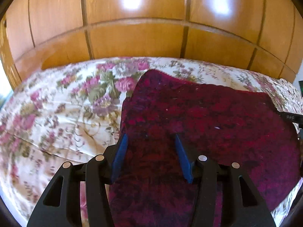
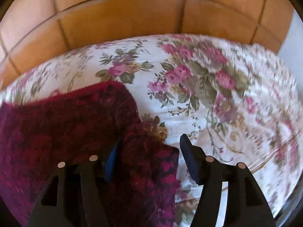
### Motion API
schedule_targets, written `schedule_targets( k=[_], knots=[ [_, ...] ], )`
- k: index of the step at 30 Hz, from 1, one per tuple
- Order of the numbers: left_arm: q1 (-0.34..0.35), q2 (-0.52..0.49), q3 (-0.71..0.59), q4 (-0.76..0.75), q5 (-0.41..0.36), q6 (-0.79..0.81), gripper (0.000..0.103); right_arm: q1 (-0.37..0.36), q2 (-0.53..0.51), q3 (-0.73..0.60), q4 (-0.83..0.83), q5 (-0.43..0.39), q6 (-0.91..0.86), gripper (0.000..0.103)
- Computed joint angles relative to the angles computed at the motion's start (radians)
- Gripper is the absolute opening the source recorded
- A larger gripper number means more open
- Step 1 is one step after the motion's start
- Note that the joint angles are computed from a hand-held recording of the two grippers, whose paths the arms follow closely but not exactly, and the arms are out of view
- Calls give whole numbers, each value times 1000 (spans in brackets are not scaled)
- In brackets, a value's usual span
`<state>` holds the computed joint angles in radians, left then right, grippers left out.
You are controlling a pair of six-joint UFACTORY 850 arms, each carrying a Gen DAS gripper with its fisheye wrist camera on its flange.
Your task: Fold small clothes
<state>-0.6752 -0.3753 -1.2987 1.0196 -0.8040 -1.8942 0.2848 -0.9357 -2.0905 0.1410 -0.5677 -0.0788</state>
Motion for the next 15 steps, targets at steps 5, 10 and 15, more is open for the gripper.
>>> schedule_targets(
  k=[5,10,15],
  knots=[
    [-7,40,22,25,9,-70,51,-32,27,41,197,3,-132,65],
    [-56,95,72,124,7,-149,51,-87,126,195,576,8,-431,79],
    [-95,106,78,203,92,-193,51,-166,168,315,887,-209,-658,92]
  ],
)
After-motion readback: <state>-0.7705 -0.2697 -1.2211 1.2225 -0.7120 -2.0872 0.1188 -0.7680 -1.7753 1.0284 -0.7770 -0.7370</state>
